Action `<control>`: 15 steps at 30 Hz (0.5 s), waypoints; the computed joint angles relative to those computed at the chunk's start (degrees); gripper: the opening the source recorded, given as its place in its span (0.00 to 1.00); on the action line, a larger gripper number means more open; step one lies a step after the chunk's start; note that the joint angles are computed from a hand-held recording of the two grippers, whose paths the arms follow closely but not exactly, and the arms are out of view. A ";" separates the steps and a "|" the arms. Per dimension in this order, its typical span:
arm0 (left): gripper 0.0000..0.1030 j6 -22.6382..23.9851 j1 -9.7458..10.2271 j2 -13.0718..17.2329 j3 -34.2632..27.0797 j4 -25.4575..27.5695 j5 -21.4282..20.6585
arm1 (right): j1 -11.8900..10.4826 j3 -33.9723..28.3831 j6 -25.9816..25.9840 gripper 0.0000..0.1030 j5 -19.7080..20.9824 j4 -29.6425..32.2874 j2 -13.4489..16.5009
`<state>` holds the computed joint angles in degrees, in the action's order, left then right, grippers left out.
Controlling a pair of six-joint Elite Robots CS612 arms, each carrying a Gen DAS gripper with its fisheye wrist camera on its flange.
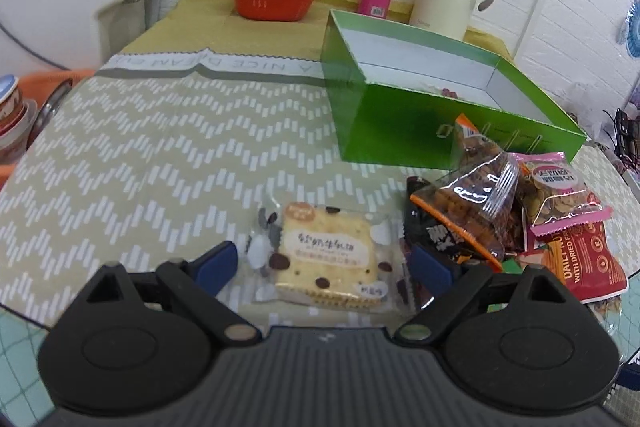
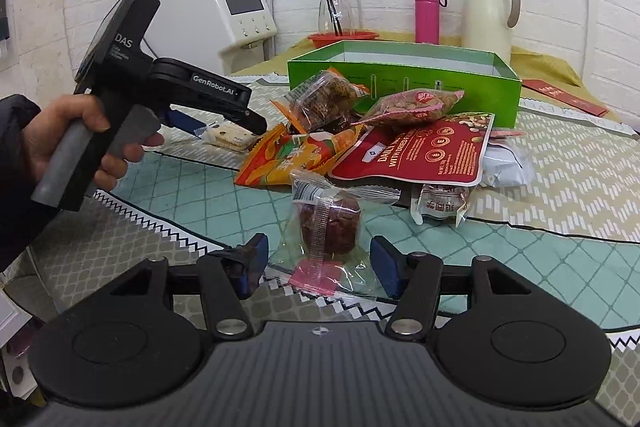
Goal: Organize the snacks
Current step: 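Grasp the cracker biscuit packet with the left tool while the right tool grasps the wrapped cake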
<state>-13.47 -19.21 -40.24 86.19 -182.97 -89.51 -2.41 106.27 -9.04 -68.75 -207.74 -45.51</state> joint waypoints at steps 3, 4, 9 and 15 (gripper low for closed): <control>0.90 3.71 -1.05 0.55 -1.13 1.33 3.92 | 0.06 -0.15 0.06 0.91 -0.21 0.22 0.04; 0.90 5.11 -1.33 0.76 -1.27 1.16 5.02 | 0.09 -0.18 0.01 0.91 -0.27 0.24 0.06; 0.73 7.02 -1.29 0.33 -0.51 0.69 5.56 | -0.05 -0.10 0.29 0.91 -0.01 0.14 0.07; 0.86 9.38 -1.60 -0.54 1.74 -0.76 7.80 | 0.13 -0.39 0.04 0.94 -0.10 0.54 0.18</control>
